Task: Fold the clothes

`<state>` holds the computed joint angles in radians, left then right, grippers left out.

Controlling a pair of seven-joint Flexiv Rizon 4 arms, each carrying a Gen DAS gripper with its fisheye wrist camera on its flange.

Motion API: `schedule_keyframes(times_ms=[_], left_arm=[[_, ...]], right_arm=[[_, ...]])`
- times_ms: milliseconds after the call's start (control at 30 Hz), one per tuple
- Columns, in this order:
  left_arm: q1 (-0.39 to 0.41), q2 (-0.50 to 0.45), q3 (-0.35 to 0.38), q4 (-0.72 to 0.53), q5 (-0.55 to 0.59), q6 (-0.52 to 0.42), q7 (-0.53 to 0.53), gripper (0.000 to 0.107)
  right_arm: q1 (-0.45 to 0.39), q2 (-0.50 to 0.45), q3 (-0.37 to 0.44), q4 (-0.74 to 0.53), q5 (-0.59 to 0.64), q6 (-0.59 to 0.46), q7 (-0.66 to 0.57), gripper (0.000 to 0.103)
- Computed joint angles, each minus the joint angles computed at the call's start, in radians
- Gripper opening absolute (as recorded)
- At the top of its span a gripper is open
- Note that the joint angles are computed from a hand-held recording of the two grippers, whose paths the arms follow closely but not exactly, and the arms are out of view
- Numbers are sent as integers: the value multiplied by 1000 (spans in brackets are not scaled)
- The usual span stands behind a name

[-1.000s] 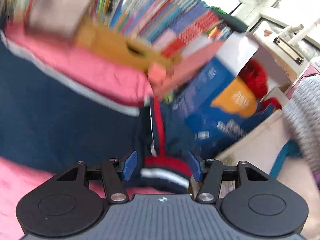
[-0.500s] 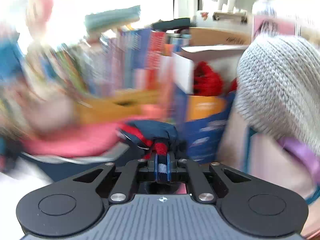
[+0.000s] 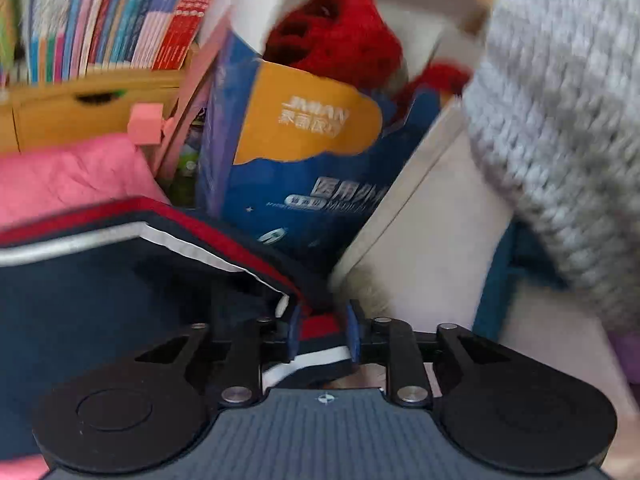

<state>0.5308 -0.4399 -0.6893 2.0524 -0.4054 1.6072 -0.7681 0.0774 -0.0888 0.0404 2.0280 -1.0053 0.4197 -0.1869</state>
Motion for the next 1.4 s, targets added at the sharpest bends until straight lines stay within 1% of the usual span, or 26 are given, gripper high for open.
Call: schedule_keyframes(times_ms=[67, 167, 233, 300, 400, 433, 500, 533, 567, 600, 667, 733, 800, 833, 867, 900, 933, 967, 1000, 1033, 1100, 1167, 1200, 1233, 1333, 1400], left_arm=[[7, -2, -8, 1, 1, 4, 2, 103], [6, -3, -7, 2, 8, 9, -5, 103], [7, -4, -8, 3, 14, 15, -11, 103], [10, -5, -10, 5, 23, 19, -19, 103], [19, -6, -16, 6, 36, 18, -28, 103], [21, -6, -17, 6, 39, 18, -30, 103], [11, 0, -1, 2, 45, 8, -38, 103], [-2, 7, 16, -2, 44, -4, -40, 103], [-21, 18, 42, -9, 42, -26, -40, 103], [-18, 25, 36, -11, 28, -31, -26, 103], [-7, 37, 21, -14, -2, -40, 1, 103], [1, 49, 7, -17, -31, -50, 29, 103], [42, 41, -52, -31, -69, -23, 78, 103], [51, 30, -68, -47, -78, -7, 95, 103], [37, 9, -57, -74, -76, 9, 95, 103], [7, -7, -32, -104, -99, 24, 113, 103], [-32, -29, 25, -149, -59, 14, 65, 103], [-90, -55, 106, -208, -13, -10, -1, 103], [-159, -75, 187, -256, -31, -27, -17, 103], [-205, -100, 238, -299, -46, -39, -17, 103], [-333, -164, 385, -394, -55, -35, -11, 103], [-430, -238, 548, -510, 96, -48, -162, 103], [-476, -274, 618, -565, 109, -64, -188, 103], [-513, -308, 670, -607, 79, -60, -177, 103], [-562, -382, 774, -734, 90, -110, -254, 103], [-617, -440, 908, -838, 129, -155, -372, 103]], right_arm=[[4, 34, 12, 39, -83, 31, 50, 38], [-31, 92, 14, 116, -183, 279, 71, 39], [-35, 63, 14, 108, -143, 319, 20, 39], [-30, 7, 2, 82, -129, 257, 6, 38], [-41, -71, -45, 53, -164, 170, 45, 35], [-55, -85, -60, 56, -183, 191, 50, 31], [-76, -96, -72, 74, -220, 245, 51, 31], [-65, -106, -69, 64, -215, 215, 32, 32], [-48, -110, -61, 54, -208, 180, 25, 36], [-29, -106, -51, 49, -207, 149, 26, 39], [-4, -75, -29, 63, -254, 161, 38, 59], [8, -49, -9, 73, -325, 250, 46, 63], [15, -65, 1, 41, -378, 426, 51, 71], [20, -88, 2, 13, -406, 524, 59, 75], [27, -116, 0, -21, -437, 623, 71, 78], [36, -155, -4, -65, -463, 721, 82, 80], [50, -215, -8, -125, -454, 813, 71, 82], [67, -283, -9, -191, -418, 891, 42, 82], [86, -352, 6, -258, -342, 946, -23, 82], [101, -420, 34, -325, -252, 976, -108, 82], [135, -532, 86, -451, -115, 943, -258, 82], [175, -612, 65, -564, -54, 880, -300, 82], [193, -655, 56, -626, -22, 846, -324, 85], [211, -699, 47, -692, 10, 811, -349, 89], [226, -797, 16, -848, 109, 754, -368, 94], [233, -857, -15, -937, 154, 732, -371, 95]])
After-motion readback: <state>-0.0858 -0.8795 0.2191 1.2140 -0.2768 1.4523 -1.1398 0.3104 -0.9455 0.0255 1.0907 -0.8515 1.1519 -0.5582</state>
